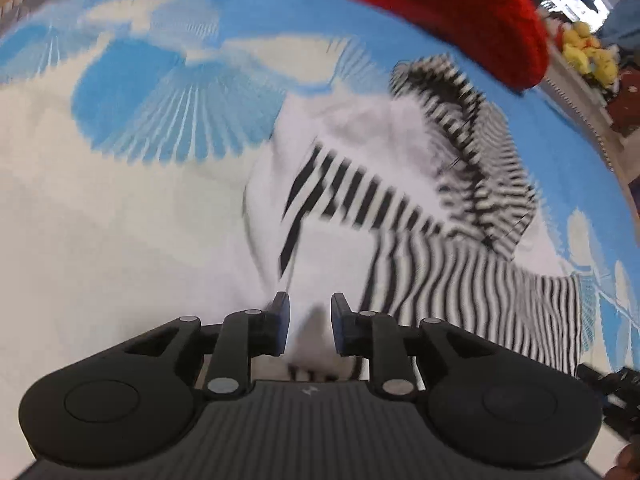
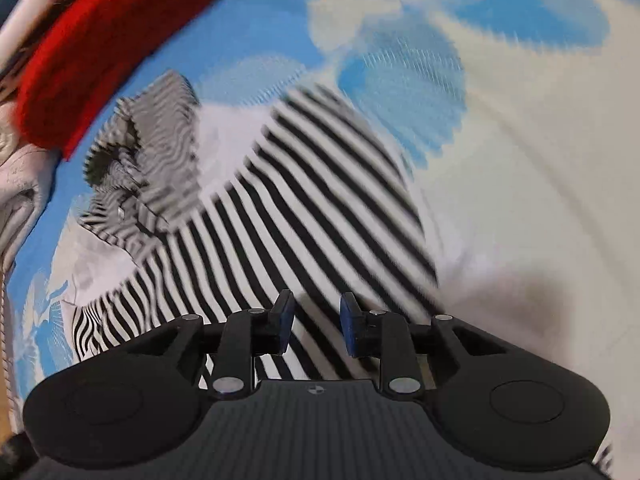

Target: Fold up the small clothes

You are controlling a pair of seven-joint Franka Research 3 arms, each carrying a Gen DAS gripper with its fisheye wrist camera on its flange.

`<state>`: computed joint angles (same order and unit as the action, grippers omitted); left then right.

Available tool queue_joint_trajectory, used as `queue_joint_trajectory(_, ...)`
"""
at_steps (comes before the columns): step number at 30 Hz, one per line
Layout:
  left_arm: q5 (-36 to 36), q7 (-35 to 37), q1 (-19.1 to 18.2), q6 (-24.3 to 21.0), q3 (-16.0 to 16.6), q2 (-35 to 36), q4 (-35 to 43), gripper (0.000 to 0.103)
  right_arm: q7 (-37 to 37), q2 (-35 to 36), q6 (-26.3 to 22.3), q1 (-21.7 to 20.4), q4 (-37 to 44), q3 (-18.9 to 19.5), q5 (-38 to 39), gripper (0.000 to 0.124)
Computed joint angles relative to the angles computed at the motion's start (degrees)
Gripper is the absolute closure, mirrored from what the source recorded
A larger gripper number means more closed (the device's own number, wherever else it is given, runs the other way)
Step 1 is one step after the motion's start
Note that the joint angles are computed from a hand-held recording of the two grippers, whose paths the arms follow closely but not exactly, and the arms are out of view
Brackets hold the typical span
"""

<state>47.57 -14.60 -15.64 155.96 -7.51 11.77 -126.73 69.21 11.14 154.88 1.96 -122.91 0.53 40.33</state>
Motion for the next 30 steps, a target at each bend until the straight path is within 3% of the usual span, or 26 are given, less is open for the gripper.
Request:
queue_joint_trajectory(6,4.39,-2.38,-2.05,-8.07,-1.17,-1.69,2.55,0.078,-16.51,-5.96,10.11,0.20,-3.52,1.91,9.50,0.097)
queue_joint_trajectory(11,5.08,-2.37,-2.34,-10.48,-2.37,-2.62,2.88,0.078,-27.83,-7.94,13.70,1.22,-3.97,1.23,16.31,0.097)
queue_joint_trajectory(13,5.80,-2.78,-2.66,-12.07,-2.74,-2.92,3.12,0.075,-30.42,-8.77,13.69,1.56,-4.49,0.59,17.50,0.097)
queue_joint_trajectory(16,7.79,-3.16,-3.32,-14.29,-3.20,-2.36,4.31,0.058,-32.15,-9.48,14.05,2.17,-5.16,-0.16,17.95,0.096)
queue_joint_trajectory(19,11.33,-4.65,-4.44,-16.12,-3.33,-1.59,5.81,0.051,-34.53,-9.63,14.71,2.54,-5.40,-0.55,20.14,0.086)
queue_joint_trajectory(22,17.85,-10.26,-5.95,-18.74,-3.22,-1.62,6.65,0.028,-40.25,-9.73,13.21,2.32,-4.53,-0.85,27.37,0.077)
queue_joint_trajectory(26,19.99,-12.92,-8.00,-31.02,-4.03,-0.40,9.64,0.026,-53.46,-10.43,9.47,2.04,-2.88,-1.37,41.47,0.073)
queue_joint_trajectory(28,19.37,-13.83,-7.83,-33.15,-3.96,-0.25,10.10,0.026,-58.86,-10.76,8.24,2.16,-2.62,-1.65,46.19,0.072)
queue_joint_trajectory(30,19.34,-16.42,-7.07,-32.39,-3.69,-1.16,9.11,0.027,-58.84,-10.48,6.27,2.12,-2.23,-1.99,45.78,0.072)
